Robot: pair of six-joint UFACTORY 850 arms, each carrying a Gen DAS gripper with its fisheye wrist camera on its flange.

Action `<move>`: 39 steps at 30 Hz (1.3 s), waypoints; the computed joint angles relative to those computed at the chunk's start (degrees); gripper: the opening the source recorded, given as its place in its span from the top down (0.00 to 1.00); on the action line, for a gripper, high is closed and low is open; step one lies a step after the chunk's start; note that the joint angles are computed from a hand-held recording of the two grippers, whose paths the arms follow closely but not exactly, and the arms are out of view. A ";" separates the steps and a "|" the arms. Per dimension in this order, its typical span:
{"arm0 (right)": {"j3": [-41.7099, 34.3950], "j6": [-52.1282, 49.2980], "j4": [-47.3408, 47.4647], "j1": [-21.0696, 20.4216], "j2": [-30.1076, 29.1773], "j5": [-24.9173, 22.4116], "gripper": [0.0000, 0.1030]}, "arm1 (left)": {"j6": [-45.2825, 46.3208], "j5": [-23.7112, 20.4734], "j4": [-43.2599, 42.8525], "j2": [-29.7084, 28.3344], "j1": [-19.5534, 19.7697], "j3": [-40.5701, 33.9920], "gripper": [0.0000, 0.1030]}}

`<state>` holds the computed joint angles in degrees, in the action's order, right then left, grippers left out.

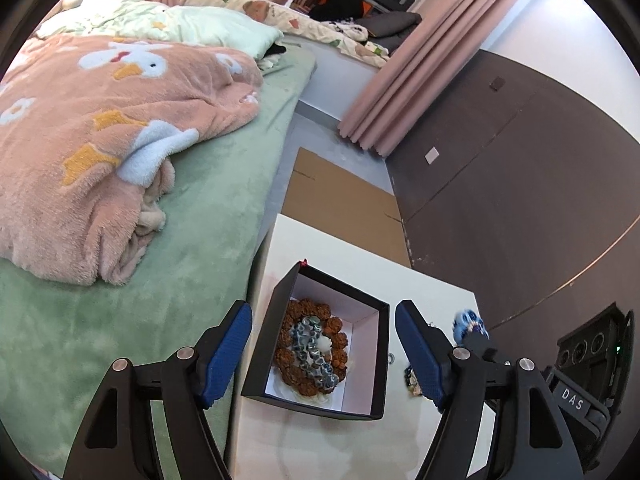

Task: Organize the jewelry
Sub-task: 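Drop the blue beaded strand into the black box with the right tool, then lower the open left tool onto the small silver ring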

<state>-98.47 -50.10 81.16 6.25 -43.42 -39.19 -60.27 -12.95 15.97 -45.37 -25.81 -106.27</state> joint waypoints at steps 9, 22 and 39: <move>-2.91 1.02 -0.93 1.65 -2.09 -0.73 0.15 | -5.60 -1.95 6.28 -0.62 -0.07 -1.06 0.27; 0.90 8.18 -9.57 -1.95 1.36 4.89 0.15 | 4.94 -2.80 -2.21 -3.27 -1.23 -5.56 0.27; 3.76 22.02 -25.25 -6.53 3.93 8.16 0.16 | 22.89 -11.78 -11.77 -14.36 -5.10 -23.76 0.51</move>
<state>-94.71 -28.08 55.91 -0.27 -39.49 -31.03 -37.38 -24.73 4.20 -59.73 -30.91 -130.03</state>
